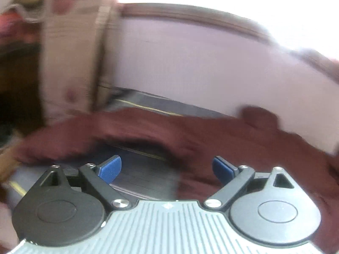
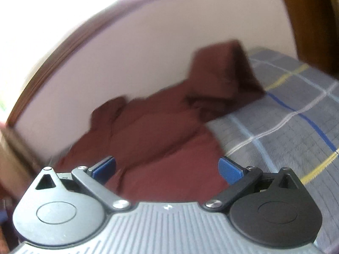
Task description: Fold large clothes
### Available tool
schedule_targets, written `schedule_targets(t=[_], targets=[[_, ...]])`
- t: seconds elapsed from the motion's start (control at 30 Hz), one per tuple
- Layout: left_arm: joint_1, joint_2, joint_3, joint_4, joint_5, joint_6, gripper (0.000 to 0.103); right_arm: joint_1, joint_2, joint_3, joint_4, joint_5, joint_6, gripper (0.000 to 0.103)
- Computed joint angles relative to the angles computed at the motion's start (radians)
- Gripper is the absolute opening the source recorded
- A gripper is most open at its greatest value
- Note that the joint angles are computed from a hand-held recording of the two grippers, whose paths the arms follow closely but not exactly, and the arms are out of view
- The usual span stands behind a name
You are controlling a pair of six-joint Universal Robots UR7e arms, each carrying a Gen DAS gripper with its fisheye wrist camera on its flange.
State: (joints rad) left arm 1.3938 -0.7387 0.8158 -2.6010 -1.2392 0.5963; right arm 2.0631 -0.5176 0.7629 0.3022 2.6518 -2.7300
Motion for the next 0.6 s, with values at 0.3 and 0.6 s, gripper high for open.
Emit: schedule_targets(t=[0.3, 0.6], targets=[[-0.048, -0.091, 0.276, 0.044, -0.044, -0.021, 0.093, -0.148, -0.11, 0.108, -0.31, 0.084, -0.362, 0.102], [-0.061, -0.083, 0.282, 0.081, -0.009, -0.005, 0.093, -0.239, -0.03, -0.157, 0.109, -0.104, -0.157, 0.015]])
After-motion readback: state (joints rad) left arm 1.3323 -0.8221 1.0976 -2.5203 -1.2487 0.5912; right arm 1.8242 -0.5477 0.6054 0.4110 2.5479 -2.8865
